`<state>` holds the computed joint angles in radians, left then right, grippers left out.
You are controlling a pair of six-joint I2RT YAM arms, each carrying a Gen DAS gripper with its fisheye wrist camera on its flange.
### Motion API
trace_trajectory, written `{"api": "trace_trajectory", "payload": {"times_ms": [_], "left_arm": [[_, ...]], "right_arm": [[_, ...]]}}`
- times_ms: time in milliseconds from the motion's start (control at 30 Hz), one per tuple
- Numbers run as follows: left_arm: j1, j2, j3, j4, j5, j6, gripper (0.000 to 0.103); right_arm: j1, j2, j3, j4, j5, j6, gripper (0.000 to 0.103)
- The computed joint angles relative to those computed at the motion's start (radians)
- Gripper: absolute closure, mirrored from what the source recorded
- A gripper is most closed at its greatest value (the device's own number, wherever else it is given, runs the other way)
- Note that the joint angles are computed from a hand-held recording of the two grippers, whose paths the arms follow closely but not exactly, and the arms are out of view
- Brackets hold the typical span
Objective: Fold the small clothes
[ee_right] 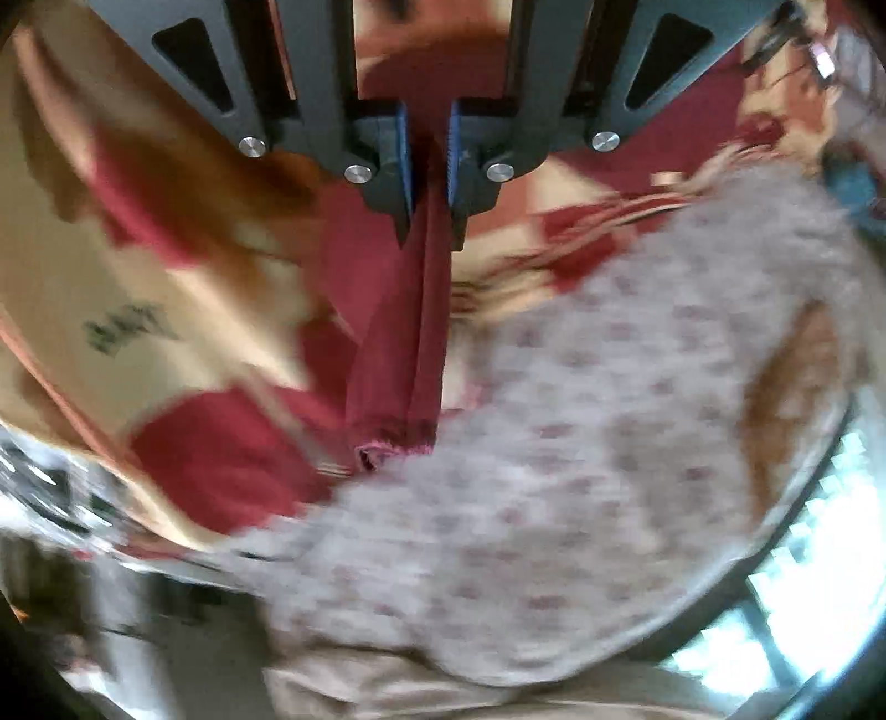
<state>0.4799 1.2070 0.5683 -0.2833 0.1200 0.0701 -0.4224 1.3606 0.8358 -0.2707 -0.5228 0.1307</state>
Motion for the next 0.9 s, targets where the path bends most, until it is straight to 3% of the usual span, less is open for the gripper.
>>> {"api": "trace_trajectory", "payload": {"times_ms": [133,267,433,567,633,667,700,767,900], "left_arm": [[0.030,-0.005,0.012,-0.010,0.037,-0.003,0.001],[0.070,0.004,0.031,-0.023,0.081,-0.016,0.001],[0.088,0.021,0.060,-0.043,0.131,-0.007,0.001],[0.099,0.021,0.068,-0.046,0.158,0.006,0.001],[0.106,0.027,0.071,-0.047,0.168,0.003,0.001],[0.109,0.029,0.073,-0.048,0.172,0.000,0.001],[0.113,0.030,0.076,-0.054,0.181,-0.001,0.001],[0.121,0.024,0.077,-0.061,0.200,-0.004,0.001],[0.112,0.012,0.072,-0.070,0.233,-0.003,0.001]], "right_arm": [[0.222,-0.080,0.056,-0.032,0.020,0.047,0.094],[0.518,-0.035,0.166,-0.019,0.089,0.127,0.094],[0.892,0.162,0.316,0.040,0.256,0.190,0.094],[1.086,0.401,0.418,0.118,0.285,0.232,0.094],[1.127,0.542,0.497,0.088,0.264,0.232,0.092],[1.144,0.620,0.559,0.016,0.252,0.224,0.082],[1.153,0.675,0.593,-0.038,0.230,0.223,0.062],[1.143,0.655,0.516,0.008,0.174,0.234,0.060],[1.076,0.397,0.267,0.056,0.179,0.186,0.051]]}}
